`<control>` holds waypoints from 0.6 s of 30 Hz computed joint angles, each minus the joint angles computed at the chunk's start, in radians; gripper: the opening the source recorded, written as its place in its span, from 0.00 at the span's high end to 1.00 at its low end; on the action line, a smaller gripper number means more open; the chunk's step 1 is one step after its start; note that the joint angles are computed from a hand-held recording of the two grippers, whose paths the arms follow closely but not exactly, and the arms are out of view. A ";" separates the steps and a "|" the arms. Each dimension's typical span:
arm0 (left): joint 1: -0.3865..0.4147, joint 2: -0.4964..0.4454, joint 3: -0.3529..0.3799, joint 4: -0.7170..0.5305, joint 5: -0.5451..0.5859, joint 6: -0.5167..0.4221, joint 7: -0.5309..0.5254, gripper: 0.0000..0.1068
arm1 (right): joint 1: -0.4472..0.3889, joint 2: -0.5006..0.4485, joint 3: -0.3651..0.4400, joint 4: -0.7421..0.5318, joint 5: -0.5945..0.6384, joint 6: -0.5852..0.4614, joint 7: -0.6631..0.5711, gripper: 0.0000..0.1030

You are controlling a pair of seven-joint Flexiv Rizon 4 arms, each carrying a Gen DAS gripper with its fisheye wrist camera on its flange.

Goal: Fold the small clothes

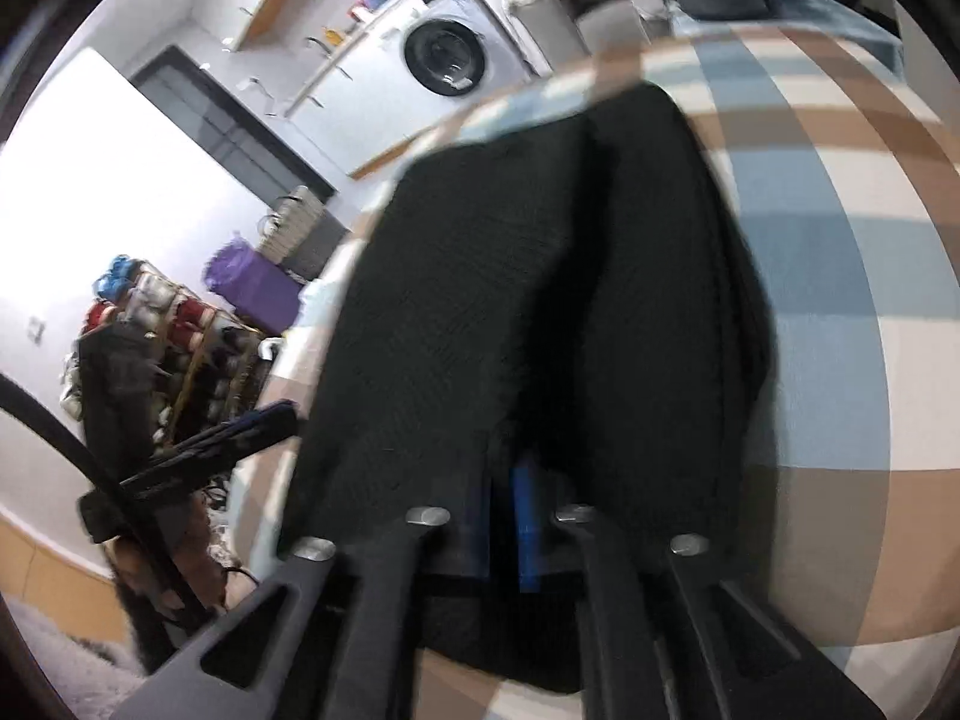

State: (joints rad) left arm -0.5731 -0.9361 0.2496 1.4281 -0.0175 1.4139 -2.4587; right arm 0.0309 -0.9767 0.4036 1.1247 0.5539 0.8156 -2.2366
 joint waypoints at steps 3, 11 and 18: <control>-0.013 0.009 0.011 0.015 0.007 0.006 -0.011 0.46 | -0.024 0.049 0.022 0.072 0.039 0.085 -0.081 0.95; -0.023 0.021 0.002 0.031 0.013 0.016 0.006 0.46 | -0.033 0.067 -0.013 0.130 -0.039 0.123 0.048 0.85; -0.007 0.013 -0.029 0.014 0.005 -0.002 0.042 0.46 | -0.076 0.065 -0.029 0.136 0.006 0.093 0.178 0.77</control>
State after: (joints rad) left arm -0.5801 -0.9228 0.2209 1.4418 -0.0124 1.4115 -2.4171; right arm -0.0449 -0.9116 0.3742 1.2608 0.5598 0.9085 -2.0581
